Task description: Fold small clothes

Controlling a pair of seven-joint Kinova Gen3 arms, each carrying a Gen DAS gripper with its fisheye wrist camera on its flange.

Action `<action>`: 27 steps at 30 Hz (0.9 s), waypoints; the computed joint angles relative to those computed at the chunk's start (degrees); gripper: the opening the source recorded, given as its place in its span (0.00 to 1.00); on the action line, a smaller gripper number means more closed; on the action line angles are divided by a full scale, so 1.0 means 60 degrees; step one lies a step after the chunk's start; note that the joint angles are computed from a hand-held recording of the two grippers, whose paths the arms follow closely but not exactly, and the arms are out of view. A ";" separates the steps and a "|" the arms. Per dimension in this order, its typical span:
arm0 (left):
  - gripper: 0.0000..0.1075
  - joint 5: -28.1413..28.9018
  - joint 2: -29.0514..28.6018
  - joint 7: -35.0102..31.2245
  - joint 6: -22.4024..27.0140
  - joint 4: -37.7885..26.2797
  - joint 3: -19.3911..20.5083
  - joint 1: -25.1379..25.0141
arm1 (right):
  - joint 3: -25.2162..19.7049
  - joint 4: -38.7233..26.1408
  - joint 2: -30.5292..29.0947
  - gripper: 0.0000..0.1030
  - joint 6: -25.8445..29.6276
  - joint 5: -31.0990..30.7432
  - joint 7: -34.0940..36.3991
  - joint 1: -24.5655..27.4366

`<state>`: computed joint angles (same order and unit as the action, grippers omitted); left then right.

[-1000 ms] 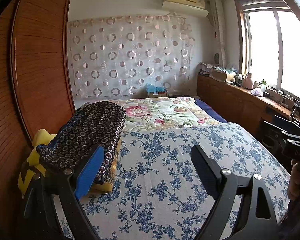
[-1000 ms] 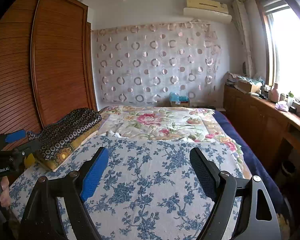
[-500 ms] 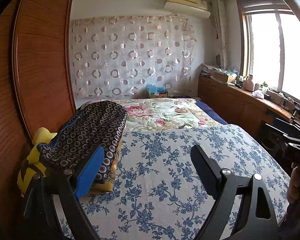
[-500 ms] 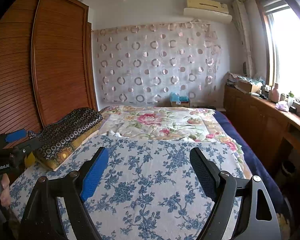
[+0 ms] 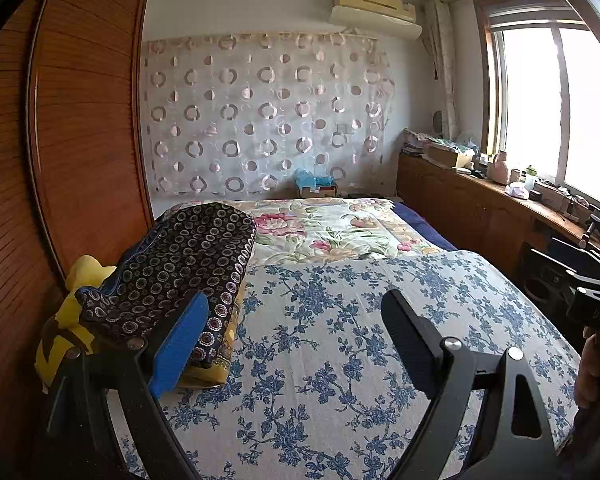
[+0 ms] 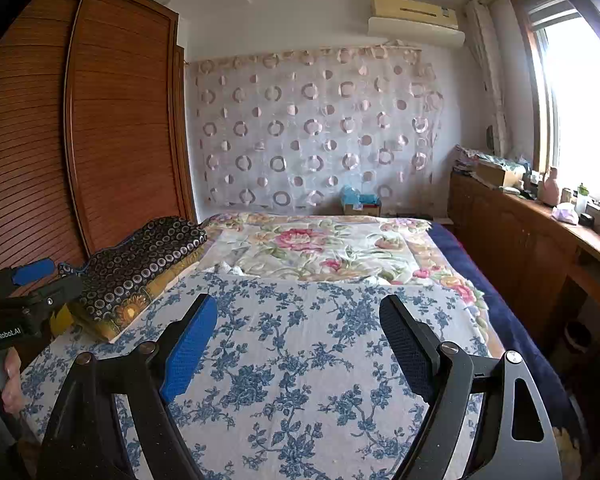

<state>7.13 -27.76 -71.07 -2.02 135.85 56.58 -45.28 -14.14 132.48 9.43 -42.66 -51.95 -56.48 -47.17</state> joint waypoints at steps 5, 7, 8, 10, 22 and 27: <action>0.83 0.0017 -0.0001 -0.0021 -0.0033 0.0015 -0.0020 0.0014 | 0.0010 0.0016 -0.0009 0.82 0.0019 0.0074 -0.0053 0.0028; 0.83 0.0024 0.0008 -0.0027 -0.0030 0.0014 -0.0011 0.0011 | 0.0011 0.0019 0.0002 0.82 0.0008 0.0069 -0.0034 0.0024; 0.83 0.0032 0.0002 -0.0026 -0.0036 0.0020 0.0002 0.0003 | 0.0019 0.0010 -0.0005 0.82 0.0024 0.0065 -0.0027 0.0032; 0.83 0.0033 0.0005 -0.0035 -0.0033 0.0016 -0.0011 0.0011 | 0.0015 0.0024 -0.0006 0.82 0.0031 0.0104 -0.0063 0.0042; 0.83 0.0062 0.0007 -0.0053 -0.0056 0.0029 0.0006 0.0000 | 0.0049 0.0038 -0.0009 0.82 0.0062 0.0246 -0.0138 0.0107; 0.83 0.0073 -0.0002 -0.0054 -0.0061 0.0033 0.0030 -0.0017 | 0.0061 0.0009 -0.0012 0.82 0.0109 0.0251 -0.0121 0.0126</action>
